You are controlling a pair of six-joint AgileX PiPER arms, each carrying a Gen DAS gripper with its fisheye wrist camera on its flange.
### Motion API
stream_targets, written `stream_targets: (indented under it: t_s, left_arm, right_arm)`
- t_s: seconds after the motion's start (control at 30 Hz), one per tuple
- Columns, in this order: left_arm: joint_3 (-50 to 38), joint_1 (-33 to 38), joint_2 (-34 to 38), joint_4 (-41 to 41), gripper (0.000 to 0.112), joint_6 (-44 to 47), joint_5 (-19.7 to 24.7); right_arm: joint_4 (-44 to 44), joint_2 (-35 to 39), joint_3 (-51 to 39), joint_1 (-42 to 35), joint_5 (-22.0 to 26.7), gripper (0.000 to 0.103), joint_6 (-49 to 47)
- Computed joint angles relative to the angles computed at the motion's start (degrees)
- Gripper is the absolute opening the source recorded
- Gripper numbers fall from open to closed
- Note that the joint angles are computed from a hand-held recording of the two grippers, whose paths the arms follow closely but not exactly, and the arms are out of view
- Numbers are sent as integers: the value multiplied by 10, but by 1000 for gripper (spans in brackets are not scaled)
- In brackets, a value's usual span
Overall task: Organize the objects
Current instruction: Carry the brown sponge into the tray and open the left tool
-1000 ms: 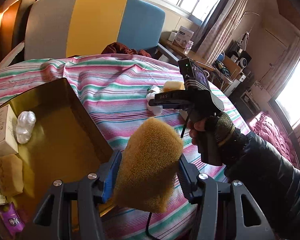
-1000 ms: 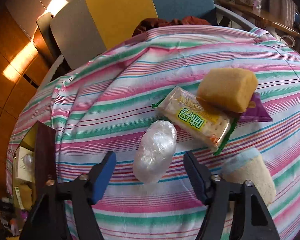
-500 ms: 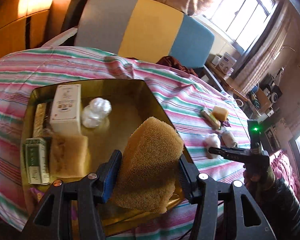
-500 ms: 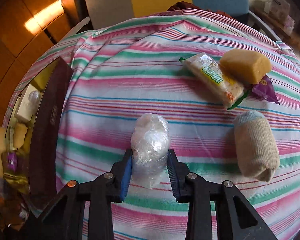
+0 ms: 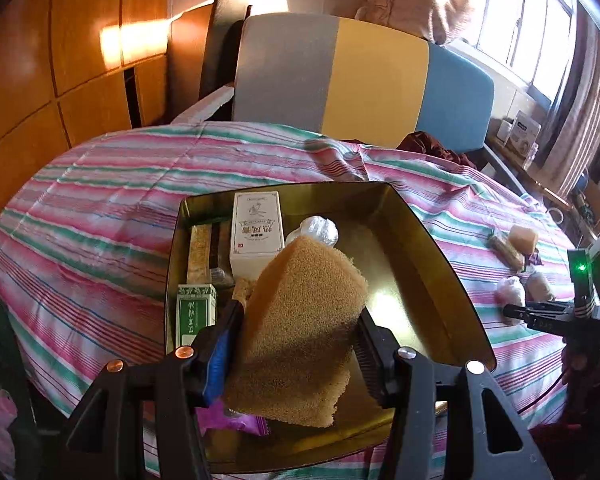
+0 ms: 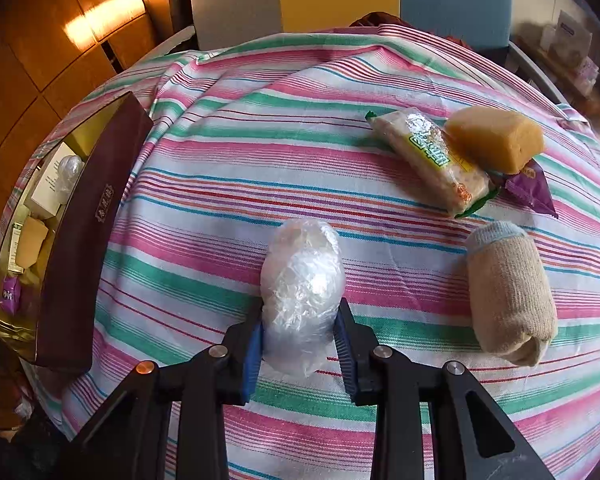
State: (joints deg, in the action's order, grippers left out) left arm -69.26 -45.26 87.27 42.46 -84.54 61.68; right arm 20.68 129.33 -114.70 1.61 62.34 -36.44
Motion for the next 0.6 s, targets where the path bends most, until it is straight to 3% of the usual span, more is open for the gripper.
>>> stream_targets:
  t_s: [0.13,0.6]
  left_arm:
    - [-45,-19,32,16,54,39,27]
    - [-118,-9,94,-25,54,118,0]
  right_arm:
    - [-11,-4,3,4,-6,33,2]
    - [-19,-8,8,10,-11,33,3]
